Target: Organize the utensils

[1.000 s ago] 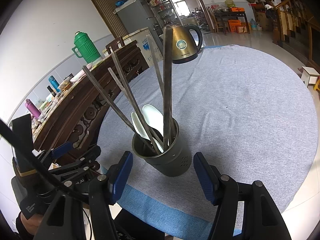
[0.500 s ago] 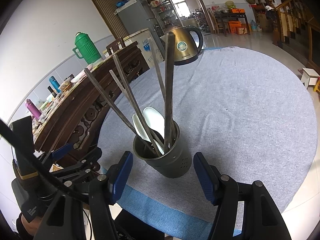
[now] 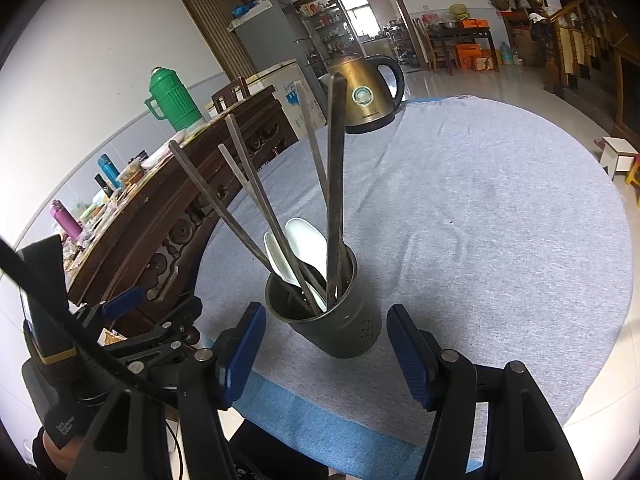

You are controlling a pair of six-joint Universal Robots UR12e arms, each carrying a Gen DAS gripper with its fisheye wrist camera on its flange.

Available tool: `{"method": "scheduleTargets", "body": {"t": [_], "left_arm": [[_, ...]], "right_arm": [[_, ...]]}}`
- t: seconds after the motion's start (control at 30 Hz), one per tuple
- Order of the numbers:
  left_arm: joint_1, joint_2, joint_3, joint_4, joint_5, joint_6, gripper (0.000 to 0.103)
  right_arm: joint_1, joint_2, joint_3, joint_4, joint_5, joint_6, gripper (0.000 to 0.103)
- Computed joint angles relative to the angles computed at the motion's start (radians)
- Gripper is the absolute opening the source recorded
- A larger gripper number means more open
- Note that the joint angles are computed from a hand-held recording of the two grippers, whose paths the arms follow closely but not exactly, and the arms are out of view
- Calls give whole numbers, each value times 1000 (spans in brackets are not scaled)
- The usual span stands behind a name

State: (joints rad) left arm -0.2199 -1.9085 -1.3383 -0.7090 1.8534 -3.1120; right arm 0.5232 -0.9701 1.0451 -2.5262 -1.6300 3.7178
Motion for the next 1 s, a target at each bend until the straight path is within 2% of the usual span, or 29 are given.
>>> {"method": "scheduleTargets", "body": {"t": [1.0], "left_arm": [[17, 11, -13, -11, -39, -32, 86]], "right_arm": [[15, 14, -26, 23, -43, -18, 66]]}}
